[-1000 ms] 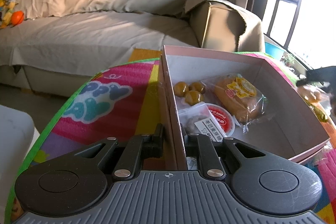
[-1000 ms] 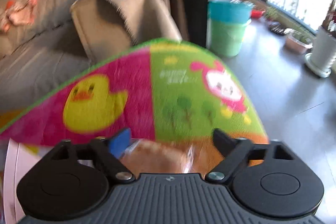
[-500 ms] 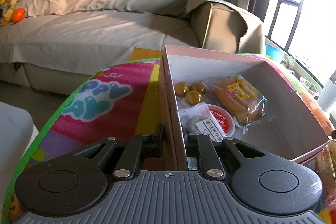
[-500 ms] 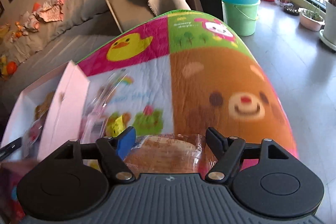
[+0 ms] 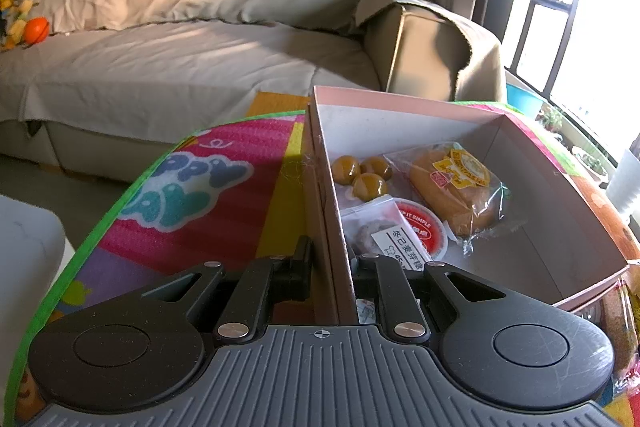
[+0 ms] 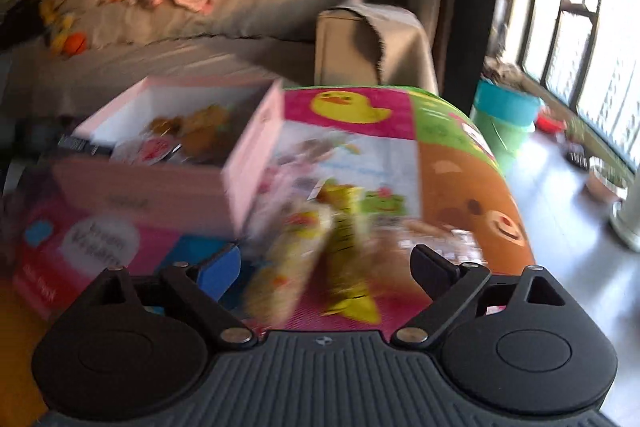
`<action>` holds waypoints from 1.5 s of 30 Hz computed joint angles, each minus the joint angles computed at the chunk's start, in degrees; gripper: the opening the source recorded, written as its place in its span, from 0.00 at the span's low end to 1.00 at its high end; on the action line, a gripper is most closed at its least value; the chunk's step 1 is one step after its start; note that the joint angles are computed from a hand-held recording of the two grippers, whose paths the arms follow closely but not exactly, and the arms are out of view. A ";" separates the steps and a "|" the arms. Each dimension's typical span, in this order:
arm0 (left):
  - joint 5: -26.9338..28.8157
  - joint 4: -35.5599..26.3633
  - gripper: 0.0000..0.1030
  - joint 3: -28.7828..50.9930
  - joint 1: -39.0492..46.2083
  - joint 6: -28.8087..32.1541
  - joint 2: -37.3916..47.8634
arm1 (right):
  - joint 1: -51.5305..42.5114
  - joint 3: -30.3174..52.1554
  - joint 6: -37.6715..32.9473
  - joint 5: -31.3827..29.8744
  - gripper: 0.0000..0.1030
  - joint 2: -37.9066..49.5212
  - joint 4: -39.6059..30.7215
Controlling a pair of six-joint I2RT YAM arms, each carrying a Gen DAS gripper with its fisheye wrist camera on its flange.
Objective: Organize objects
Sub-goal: 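Move the right tool over the snacks toward the clear-wrapped bread roll, then grasp the clear-wrapped bread roll with the right tool and lift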
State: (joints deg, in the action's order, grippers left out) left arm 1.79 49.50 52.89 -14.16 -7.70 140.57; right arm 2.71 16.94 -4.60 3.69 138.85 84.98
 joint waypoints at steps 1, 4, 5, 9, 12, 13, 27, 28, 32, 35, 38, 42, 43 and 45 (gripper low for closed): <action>-0.01 0.26 0.15 -0.03 0.04 0.07 0.17 | 1.42 0.36 0.03 0.88 0.90 0.91 0.44; -0.10 0.38 0.15 -0.10 0.01 0.07 0.23 | 3.21 2.67 1.39 0.64 0.75 -0.08 -5.26; -0.08 0.40 0.15 -0.11 0.02 0.14 0.23 | 3.58 3.61 2.23 0.95 0.69 -0.46 -7.45; -0.01 0.55 0.15 -0.31 0.12 0.42 0.25 | 3.62 5.55 4.11 1.23 0.46 -0.76 -12.36; -0.07 0.67 0.15 -0.27 0.11 0.36 0.38 | 2.91 5.59 4.94 2.57 0.44 -1.03 -13.70; -0.03 0.67 0.15 -0.26 0.14 0.31 0.39 | 2.77 5.54 5.33 3.83 0.44 -0.97 -13.74; 0.09 0.76 0.15 -0.34 0.24 0.53 0.40 | -4.65 -0.31 4.22 -4.27 0.78 -3.64 -5.06; 0.38 0.84 0.15 -0.39 0.41 0.63 0.45 | -5.32 -0.04 4.72 -4.11 0.78 -3.98 -5.98; 0.58 0.93 0.15 -0.45 0.48 0.61 0.46 | -9.99 -0.75 4.99 -6.42 0.79 -4.33 -2.85; 0.38 1.05 0.15 -0.56 0.34 0.40 0.43 | -10.16 -0.13 4.78 -1.40 0.93 -3.70 -0.38; 0.14 0.77 0.15 -0.51 0.17 0.56 0.32 | -10.23 2.64 3.30 2.62 0.95 -2.44 -1.45; -0.01 0.63 0.15 -0.59 0.03 0.58 0.20 | -13.51 5.57 6.87 -3.84 0.95 -4.31 -10.31; -0.01 0.70 0.15 -0.63 0.03 0.55 0.20 | -14.21 5.74 7.55 -6.74 0.95 -4.61 -11.72; -0.04 0.76 0.15 -0.68 0.01 0.69 0.21 | -15.49 4.86 7.80 -13.94 0.95 -4.92 -12.11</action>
State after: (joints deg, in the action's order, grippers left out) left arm 1.76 50.26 52.21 -14.14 -7.01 140.78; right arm -12.78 21.80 3.20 -10.25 133.93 72.87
